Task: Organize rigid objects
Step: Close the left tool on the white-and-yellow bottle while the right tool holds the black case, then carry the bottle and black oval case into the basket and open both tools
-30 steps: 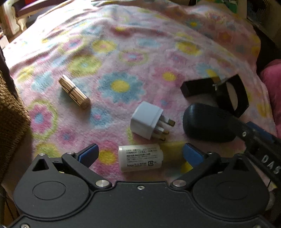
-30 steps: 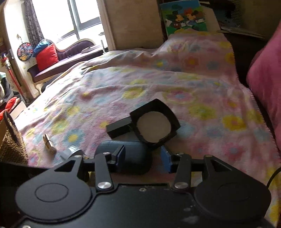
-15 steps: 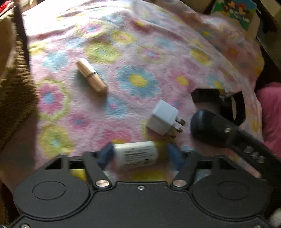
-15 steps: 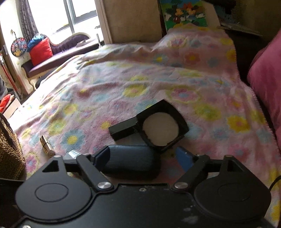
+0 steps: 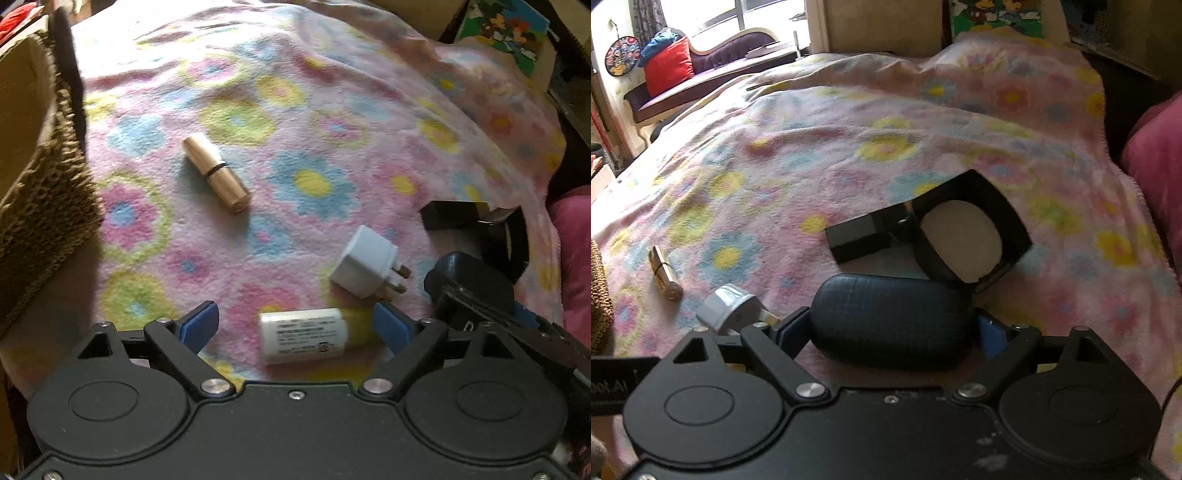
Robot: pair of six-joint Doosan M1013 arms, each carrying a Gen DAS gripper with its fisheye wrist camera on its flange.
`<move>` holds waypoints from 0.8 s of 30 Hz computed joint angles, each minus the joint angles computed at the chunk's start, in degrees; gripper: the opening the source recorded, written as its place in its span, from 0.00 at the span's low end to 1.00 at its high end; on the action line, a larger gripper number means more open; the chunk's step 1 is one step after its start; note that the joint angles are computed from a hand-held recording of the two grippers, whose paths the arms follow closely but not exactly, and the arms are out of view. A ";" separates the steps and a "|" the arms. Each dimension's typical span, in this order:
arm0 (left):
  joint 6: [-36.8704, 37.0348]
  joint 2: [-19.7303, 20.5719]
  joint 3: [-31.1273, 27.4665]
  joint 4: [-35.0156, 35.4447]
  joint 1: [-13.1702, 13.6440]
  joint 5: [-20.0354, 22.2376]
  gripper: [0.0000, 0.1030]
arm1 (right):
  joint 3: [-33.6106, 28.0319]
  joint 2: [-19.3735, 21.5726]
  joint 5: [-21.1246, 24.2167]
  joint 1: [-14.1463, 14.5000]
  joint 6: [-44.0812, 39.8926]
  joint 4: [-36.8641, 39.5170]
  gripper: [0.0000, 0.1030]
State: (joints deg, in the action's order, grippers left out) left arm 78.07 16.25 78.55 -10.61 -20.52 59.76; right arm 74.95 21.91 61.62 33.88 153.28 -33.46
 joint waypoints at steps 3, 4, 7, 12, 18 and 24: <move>1.28 0.14 0.11 0.07 -0.82 -0.97 0.91 | 1.67 -1.22 0.02 -0.12 0.64 -0.34 0.87; 1.39 0.28 0.03 0.79 -1.23 -1.10 0.91 | 2.24 -1.63 0.15 -0.14 0.96 -0.58 0.87; 1.06 0.96 -0.38 3.81 -2.39 -0.78 0.91 | 3.74 -2.81 0.78 -0.17 1.54 -1.33 0.87; 0.52 1.75 -0.68 6.43 -3.08 0.72 0.90 | 5.17 -3.71 1.33 0.10 2.33 -2.51 0.88; 0.71 1.13 -0.14 5.95 -2.88 -0.30 0.79 | 5.40 -3.86 1.07 0.31 2.93 -3.25 0.87; -2.39 -1.21 0.64 7.04 -2.43 -3.09 0.79 | 5.39 -4.75 0.42 0.16 4.83 -2.70 0.88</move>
